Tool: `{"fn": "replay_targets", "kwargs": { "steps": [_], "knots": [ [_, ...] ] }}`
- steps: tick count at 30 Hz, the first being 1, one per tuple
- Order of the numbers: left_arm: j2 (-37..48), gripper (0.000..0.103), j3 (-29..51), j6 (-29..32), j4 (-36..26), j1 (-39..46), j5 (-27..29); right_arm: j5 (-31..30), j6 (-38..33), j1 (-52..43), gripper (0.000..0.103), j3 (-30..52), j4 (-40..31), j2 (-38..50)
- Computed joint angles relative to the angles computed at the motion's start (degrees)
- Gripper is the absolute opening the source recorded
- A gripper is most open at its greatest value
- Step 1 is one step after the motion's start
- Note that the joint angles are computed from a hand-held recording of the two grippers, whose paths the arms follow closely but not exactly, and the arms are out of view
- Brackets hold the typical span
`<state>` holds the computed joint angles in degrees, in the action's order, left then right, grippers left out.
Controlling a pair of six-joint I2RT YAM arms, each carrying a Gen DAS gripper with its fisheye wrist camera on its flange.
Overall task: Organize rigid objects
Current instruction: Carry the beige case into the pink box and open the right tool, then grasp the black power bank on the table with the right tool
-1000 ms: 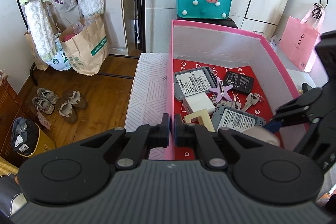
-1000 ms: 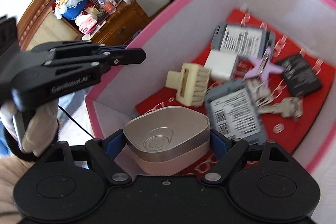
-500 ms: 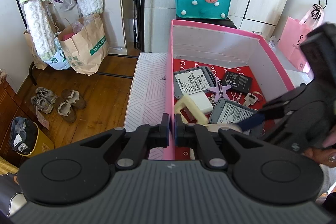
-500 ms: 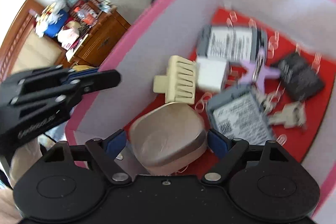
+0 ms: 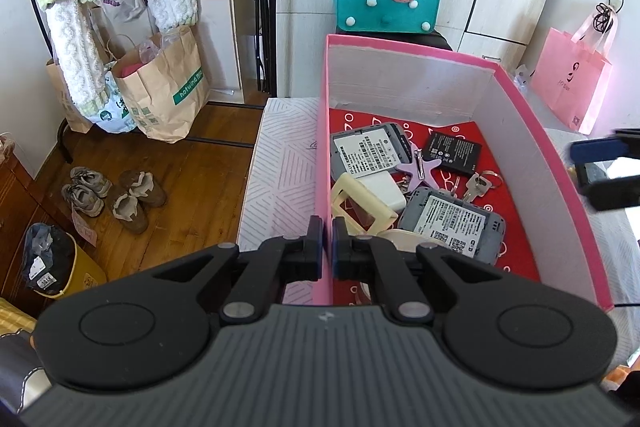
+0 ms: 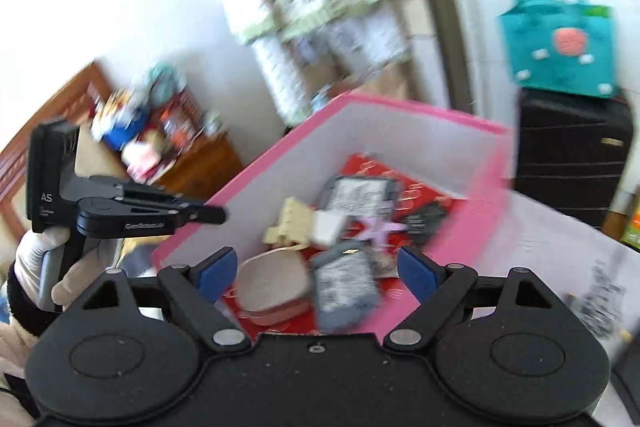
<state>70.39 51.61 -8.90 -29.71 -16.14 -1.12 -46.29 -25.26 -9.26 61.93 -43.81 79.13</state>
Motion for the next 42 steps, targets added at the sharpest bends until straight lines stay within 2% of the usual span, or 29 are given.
{"fn": "replay_targets", "kwargs": {
  "steps": [4,10,15,18,22,28,30,32,36,37,39,42],
  "knots": [
    [0.25,0.004,0.25,-0.76,-0.11,-0.57,-0.95,0.75,-1.71,-9.64,0.091,-6.88,5.80,-6.53],
    [0.52,0.004,0.13,-2.18,-0.13,-1.01,-2.00,7.97,-3.73,-20.46,0.093,-17.66,19.51,-10.63],
    [1.35,0.004,1.14,-3.11,-0.97,-2.04,-3.64,10.41,-4.77,-26.42,0.093,-21.53,28.55,-4.43],
    [1.83,0.004,1.76,-3.70,-1.59,-2.83,-4.86,10.71,-7.24,-28.15,0.093,-21.77,31.85,-0.01],
    [2.32,0.004,2.50,-4.27,-2.38,-3.33,-5.82,10.94,-11.36,-28.77,0.093,-23.02,39.64,3.94],
    [2.71,0.004,3.05,-4.97,-3.08,-4.03,-7.03,8.72,-25.63,-29.28,0.093,-15.99,35.21,11.57],
    [2.81,0.004,3.22,-5.24,-3.29,-4.23,-7.33,8.69,-28.35,-28.97,0.093,-13.39,34.34,13.89],
    [2.96,0.005,3.43,-5.38,-3.49,-4.53,-7.85,7.52,-30.37,-28.89,0.093,-8.99,30.30,17.03],
    [3.49,0.005,3.82,-6.08,-3.68,-5.05,-8.72,6.36,-31.26,-28.64,0.093,1.00,18.80,23.76],
    [3.55,0.005,3.87,-6.23,-3.71,-5.15,-8.93,6.19,-31.48,-28.61,0.091,1.73,17.90,24.56],
    [3.65,0.005,3.97,-6.35,-3.76,-5.12,-8.95,5.61,-31.49,-28.58,0.082,2.18,16.91,25.16],
    [3.73,0.005,4.29,-6.41,-4.29,-5.03,-8.88,6.29,-27.94,-28.43,0.079,1.12,17.09,23.80]
  ]
}}
